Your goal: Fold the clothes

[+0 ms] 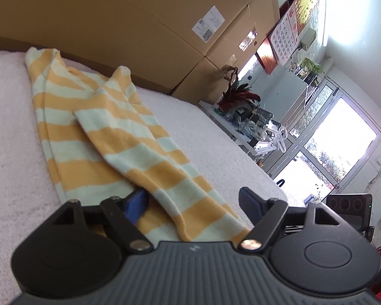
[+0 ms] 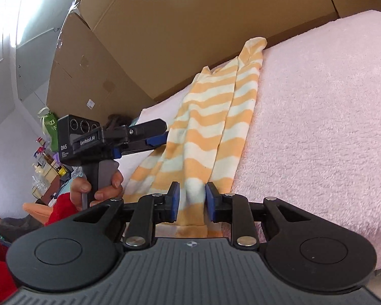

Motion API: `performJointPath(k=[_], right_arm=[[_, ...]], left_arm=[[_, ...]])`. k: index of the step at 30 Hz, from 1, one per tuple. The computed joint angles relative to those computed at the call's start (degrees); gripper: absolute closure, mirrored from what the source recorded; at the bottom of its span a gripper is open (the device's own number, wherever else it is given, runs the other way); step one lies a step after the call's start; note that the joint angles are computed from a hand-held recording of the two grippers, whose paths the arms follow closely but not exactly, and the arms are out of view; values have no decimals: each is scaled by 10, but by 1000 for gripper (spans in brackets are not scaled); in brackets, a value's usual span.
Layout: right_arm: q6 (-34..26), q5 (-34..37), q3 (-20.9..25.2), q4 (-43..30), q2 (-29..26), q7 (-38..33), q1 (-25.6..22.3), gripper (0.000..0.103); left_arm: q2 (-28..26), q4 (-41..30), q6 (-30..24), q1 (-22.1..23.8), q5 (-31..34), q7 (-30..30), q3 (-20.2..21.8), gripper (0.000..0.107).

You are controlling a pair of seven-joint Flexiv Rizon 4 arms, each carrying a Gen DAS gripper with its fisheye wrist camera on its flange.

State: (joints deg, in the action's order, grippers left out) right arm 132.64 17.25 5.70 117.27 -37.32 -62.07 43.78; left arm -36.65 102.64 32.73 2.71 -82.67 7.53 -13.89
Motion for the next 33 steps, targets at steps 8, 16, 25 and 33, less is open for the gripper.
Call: performJointPath(k=[8,16,25,33], right_arm=[[70,-3,16,11,-8,-14,-4,98],[31,-48,23,25,18,-18,-31,62],[-56,-19,-44,-133,-29,-63,-48,70],[-166,-205,12,-327,-150,74,-178,70]], left_arm=[[10,11,21,-11,-11,33,2,28],[11,12,27,-16,-14,37,2,26],[14,17,37,-20,-26,51,2,25],[19,21,57,-31,-41,64,4,25]])
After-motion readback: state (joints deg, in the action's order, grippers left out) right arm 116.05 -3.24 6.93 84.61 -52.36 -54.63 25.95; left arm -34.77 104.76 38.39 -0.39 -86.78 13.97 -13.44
